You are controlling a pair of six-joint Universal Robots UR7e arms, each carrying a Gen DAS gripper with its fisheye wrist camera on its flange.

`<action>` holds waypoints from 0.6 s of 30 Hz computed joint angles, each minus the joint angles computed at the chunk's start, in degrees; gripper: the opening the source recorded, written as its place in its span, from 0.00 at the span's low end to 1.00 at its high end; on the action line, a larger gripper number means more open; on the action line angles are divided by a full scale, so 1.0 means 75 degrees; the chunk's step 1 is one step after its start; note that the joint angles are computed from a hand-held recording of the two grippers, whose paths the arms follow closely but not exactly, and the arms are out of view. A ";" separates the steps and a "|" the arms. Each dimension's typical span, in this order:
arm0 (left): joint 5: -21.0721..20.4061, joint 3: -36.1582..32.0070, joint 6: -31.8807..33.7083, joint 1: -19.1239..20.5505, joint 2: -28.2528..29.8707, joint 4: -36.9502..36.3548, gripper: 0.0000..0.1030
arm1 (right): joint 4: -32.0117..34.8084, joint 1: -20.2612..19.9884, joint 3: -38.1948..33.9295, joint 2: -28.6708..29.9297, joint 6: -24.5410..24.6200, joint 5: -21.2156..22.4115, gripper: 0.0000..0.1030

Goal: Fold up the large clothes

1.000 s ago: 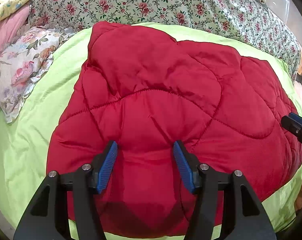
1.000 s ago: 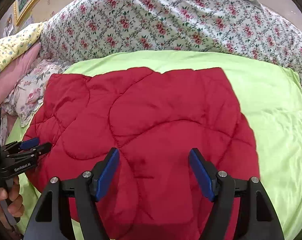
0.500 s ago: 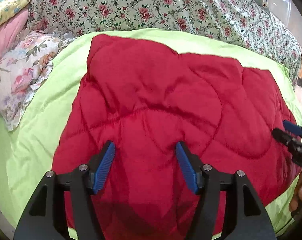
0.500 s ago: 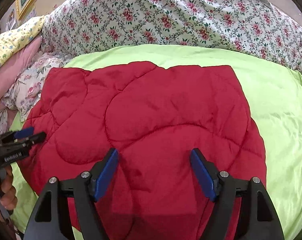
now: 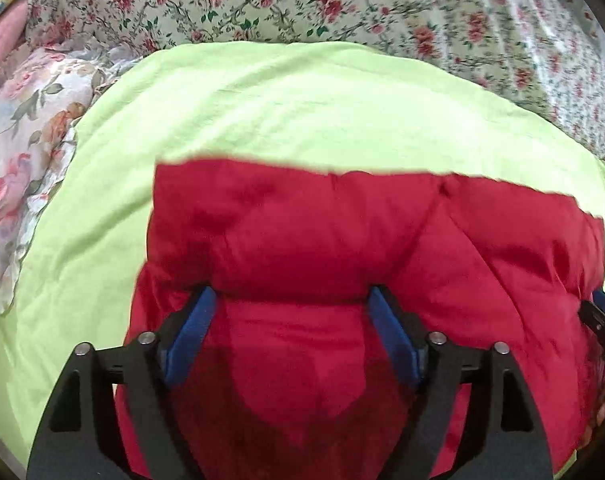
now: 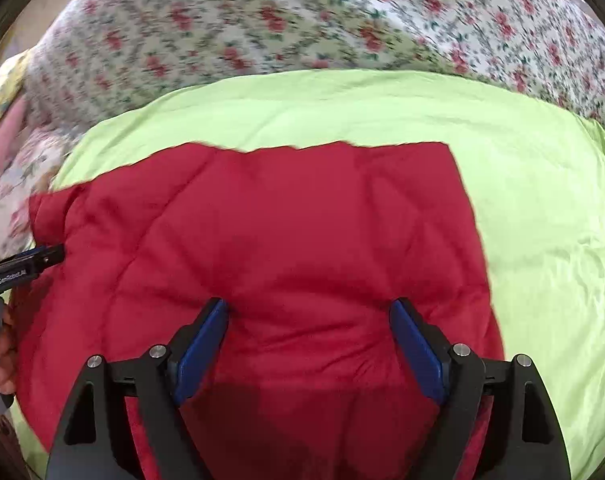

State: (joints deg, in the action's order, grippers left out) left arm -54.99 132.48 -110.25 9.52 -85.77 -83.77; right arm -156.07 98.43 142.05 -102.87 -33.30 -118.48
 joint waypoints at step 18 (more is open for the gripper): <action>-0.0657 -0.0061 -0.1443 -0.2627 -0.0110 0.0480 0.85 | -0.0643 -0.0640 0.0066 0.0030 0.0484 0.0210 0.83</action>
State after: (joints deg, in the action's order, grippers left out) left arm -59.91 132.02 -121.07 -10.18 -86.59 -80.17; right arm -160.89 93.63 142.55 -102.64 -29.68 -116.90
